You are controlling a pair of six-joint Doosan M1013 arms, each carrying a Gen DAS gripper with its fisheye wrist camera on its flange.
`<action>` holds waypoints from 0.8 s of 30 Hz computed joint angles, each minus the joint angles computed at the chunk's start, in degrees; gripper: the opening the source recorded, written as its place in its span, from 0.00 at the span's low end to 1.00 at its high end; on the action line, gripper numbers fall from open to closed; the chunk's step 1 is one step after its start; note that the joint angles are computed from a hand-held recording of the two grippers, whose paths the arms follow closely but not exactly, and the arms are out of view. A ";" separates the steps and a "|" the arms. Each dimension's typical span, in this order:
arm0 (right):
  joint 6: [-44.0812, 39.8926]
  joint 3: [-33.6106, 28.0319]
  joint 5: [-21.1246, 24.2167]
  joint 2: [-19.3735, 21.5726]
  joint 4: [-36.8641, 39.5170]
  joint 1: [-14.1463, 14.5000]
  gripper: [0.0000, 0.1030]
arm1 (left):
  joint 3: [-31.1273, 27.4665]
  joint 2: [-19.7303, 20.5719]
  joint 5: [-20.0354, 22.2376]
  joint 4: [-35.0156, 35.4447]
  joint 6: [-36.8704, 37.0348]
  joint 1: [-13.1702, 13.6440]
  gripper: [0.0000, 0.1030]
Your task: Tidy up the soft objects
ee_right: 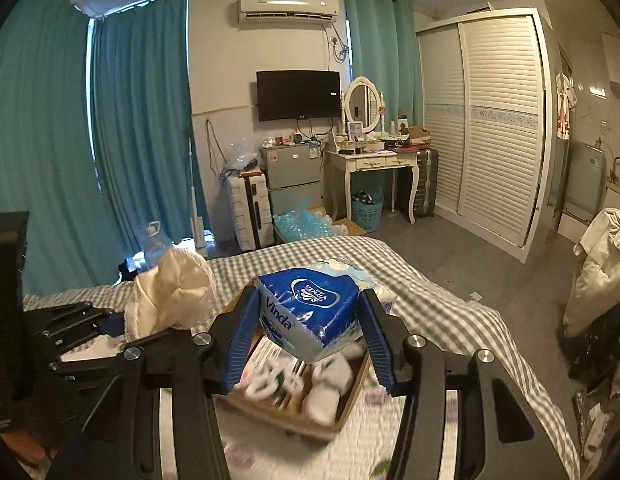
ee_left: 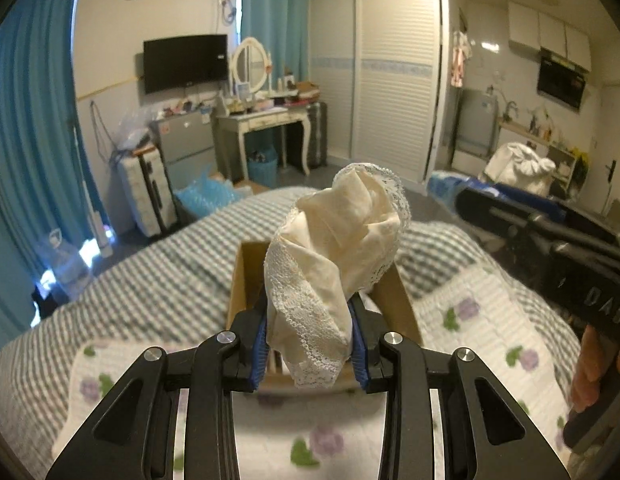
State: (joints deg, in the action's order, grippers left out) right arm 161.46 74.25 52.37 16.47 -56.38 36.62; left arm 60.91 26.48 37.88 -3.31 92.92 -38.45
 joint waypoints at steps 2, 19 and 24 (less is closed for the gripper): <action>-1.35 -0.93 -1.64 1.24 1.60 -1.79 0.49 | -3.30 2.53 1.63 0.38 -0.17 -0.04 0.32; -4.49 -1.48 -10.00 7.99 13.73 -10.15 0.70 | -12.52 13.46 8.30 3.70 -4.45 -0.12 0.47; 0.21 -1.47 -7.15 6.92 9.05 -8.83 0.78 | -10.27 11.17 6.67 9.94 -8.61 -1.22 0.70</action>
